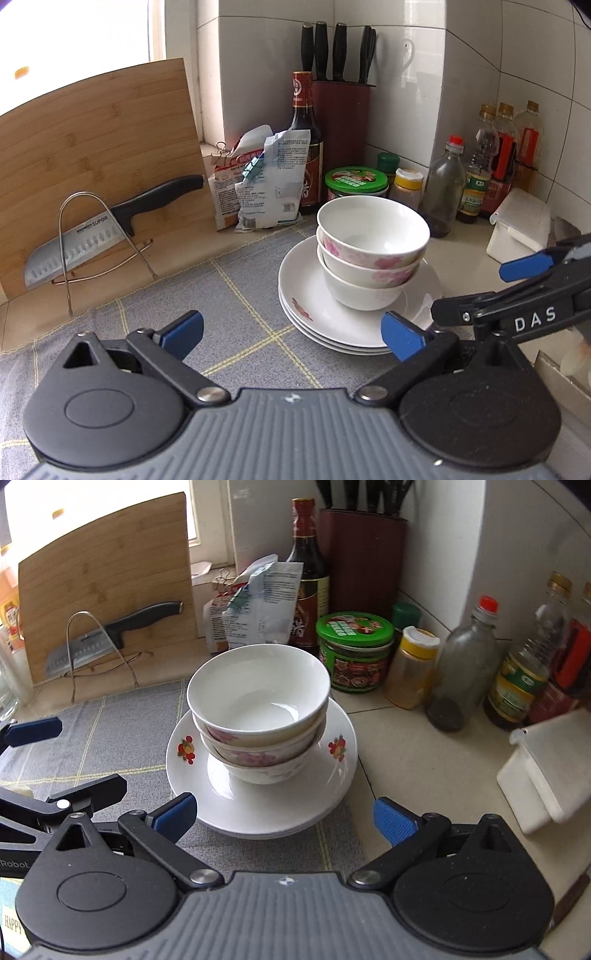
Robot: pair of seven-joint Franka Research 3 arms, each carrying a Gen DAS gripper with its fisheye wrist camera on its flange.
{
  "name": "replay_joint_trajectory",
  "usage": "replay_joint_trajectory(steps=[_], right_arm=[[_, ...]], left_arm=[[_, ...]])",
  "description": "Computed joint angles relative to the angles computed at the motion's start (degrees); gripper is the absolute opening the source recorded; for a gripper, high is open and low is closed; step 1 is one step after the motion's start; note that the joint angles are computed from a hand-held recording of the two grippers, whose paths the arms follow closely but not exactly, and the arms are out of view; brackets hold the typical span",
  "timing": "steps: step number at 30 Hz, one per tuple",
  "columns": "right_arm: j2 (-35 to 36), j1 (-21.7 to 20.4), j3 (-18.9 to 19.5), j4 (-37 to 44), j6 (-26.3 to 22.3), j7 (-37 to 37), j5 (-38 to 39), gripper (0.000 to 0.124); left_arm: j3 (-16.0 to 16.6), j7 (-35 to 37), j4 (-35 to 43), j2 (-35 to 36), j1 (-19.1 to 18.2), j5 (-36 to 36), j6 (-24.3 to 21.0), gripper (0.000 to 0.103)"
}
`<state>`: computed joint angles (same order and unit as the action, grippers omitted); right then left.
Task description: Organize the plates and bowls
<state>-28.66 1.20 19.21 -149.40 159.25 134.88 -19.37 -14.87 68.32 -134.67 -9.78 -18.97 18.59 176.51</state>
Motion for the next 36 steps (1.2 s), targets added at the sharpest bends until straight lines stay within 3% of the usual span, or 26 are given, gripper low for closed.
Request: replay_joint_trajectory(steps=[2, 6, 11, 36], right_arm=[[-2.2, -0.5, 1.8, -0.5, -1.8, 3.1, -0.1, 0.103], [-5.2, 0.2, 3.2, -0.9, -4.5, 6.2, -0.2, 0.103], [-6.8, 0.7, 4.4, -0.5, -6.7, 8.5, -1.4, 0.103], [-7.4, 2.8, 4.1, 0.7, -9.3, 11.6, -4.1, 0.103]], left_arm=[[-2.3, -3.7, -0.9, -2.0, 2.7, 3.3, -0.7, 0.102], [-0.7, -2.9, -2.4, -4.5, 1.0, 2.6, -0.9, 0.102], [-1.8, -4.7, -3.5, -7.0, 2.3, 4.0, -1.6, 0.102], [-0.3, -3.4, -4.4, -9.4, 0.5, 1.9, -4.0, 0.102]])
